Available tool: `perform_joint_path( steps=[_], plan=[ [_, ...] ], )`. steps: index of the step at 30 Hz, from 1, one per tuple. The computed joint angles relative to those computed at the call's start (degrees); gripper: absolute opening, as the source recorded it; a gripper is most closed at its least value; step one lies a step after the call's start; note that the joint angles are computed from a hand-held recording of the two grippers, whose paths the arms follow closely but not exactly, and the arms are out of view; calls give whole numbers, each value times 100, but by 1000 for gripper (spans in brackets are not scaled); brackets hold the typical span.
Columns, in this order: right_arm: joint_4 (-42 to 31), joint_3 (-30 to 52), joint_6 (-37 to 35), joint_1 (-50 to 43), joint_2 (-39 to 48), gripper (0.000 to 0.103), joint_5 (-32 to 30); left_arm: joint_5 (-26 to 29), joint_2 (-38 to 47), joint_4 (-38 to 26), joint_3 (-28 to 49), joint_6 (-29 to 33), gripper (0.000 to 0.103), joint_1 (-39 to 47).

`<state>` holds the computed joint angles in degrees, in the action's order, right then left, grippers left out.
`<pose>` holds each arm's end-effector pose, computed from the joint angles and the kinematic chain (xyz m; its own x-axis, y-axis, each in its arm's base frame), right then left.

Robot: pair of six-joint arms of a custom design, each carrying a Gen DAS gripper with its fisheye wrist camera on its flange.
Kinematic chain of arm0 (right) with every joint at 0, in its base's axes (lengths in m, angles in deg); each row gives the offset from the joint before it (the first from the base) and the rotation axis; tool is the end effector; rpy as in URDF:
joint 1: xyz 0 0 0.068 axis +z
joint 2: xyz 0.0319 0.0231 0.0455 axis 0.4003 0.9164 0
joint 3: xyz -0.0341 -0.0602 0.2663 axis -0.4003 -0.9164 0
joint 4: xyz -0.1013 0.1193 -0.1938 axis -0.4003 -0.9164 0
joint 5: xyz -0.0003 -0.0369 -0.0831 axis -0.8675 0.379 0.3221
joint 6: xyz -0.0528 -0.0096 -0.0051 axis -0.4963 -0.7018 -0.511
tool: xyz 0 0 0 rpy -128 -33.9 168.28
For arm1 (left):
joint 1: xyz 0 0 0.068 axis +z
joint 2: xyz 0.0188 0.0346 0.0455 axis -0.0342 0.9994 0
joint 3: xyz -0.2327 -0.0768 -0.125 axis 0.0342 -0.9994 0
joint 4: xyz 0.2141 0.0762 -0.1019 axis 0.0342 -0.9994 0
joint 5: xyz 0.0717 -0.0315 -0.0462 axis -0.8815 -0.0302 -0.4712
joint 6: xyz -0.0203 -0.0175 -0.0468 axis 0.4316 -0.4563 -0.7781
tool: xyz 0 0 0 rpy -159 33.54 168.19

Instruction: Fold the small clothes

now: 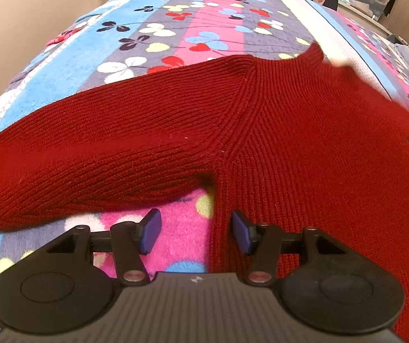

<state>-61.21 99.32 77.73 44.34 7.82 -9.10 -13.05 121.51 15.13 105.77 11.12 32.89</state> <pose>0.2582 0.0694 0.1471 -0.5514 0.4035 -0.7302 0.7383 0.6435 -0.2020 0.2246 0.1451 0.1263 -0.8497 -0.1108 -0.5155 -0.1165 0.9930 -0.0214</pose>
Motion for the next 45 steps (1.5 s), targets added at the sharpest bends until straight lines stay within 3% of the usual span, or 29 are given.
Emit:
perform_joint_path(
  steps=[3, 8, 10, 12, 14, 16, 19, 20, 21, 23, 26, 27, 28, 29, 30, 32, 34, 38, 41, 45],
  plan=[
    [1098, -1666, -42, -132, -604, 35, -370, -47, -33, 112, -76, 40, 60, -44],
    [2155, -2854, 853, 188, -740, 35, -692, -35, -124, 148, -166, 70, 60, -12],
    [2510, -3226, 1147, 319, -1167, 39, -707, -67, -151, 182, -199, 44, 61, -34],
    [2957, -3464, 1273, 248, -1416, 54, -941, -129, -175, 273, -259, 34, 61, -89],
    [3292, -3447, 1311, -215, -1256, 61, -1628, -165, -182, 340, -296, 36, 61, -123],
    [3675, -3466, 1409, -571, -910, 61, -2186, -174, -172, 400, -323, 47, 61, -136],
    [3662, -3150, 1576, -591, -331, 50, -1935, -164, -156, 473, -352, 81, 62, -135],
    [3667, -3000, 1365, -650, -168, 22, -1853, -162, -145, 490, -351, 94, 62, -137],
    [3737, -2908, 1096, -761, -83, 10, -1837, -163, -134, 506, -350, 105, 62, -140],
    [4062, -2809, 444, -955, -183, 8, -1681, -168, -120, 551, -359, 113, 62, -155],
    [5043, -2974, -438, -847, -885, 8, -732, -140, -73, 595, -351, 126, 62, -153],
    [4995, -2869, -557, -864, -867, 9, -571, -131, -61, 585, -335, 121, 62, -151],
    [4455, -2557, -434, -915, -652, 11, -584, -125, -45, 577, -316, 114, 62, -150],
    [3873, -2245, -244, -962, -368, 21, -760, -119, -35, 578, -308, 105, 62, -148],
    [3365, -2003, -74, -967, -116, 24, -984, -116, -48, 580, -321, 86, 63, -144],
    [2727, -1951, 510, -627, 68, 25, -1016, -120, -91, 575, -351, 66, 63, -135],
    [2380, -2108, 1197, 8, 12, 35, -863, -139, -151, 571, -382, 46, 63, -139],
    [1457, -2374, 2563, 1947, -529, 39, -722, -175, -343, 614, -513, 7, 63, -162],
    [813, -2326, 3089, 3533, -1213, 44, -846, 1, -542, 644, -703, -62, 63, -78],
    [-398, -1525, 3624, 5399, -1448, 52, -729, 291, -948, 600, -1125, 77, 63, 180]
  ],
)
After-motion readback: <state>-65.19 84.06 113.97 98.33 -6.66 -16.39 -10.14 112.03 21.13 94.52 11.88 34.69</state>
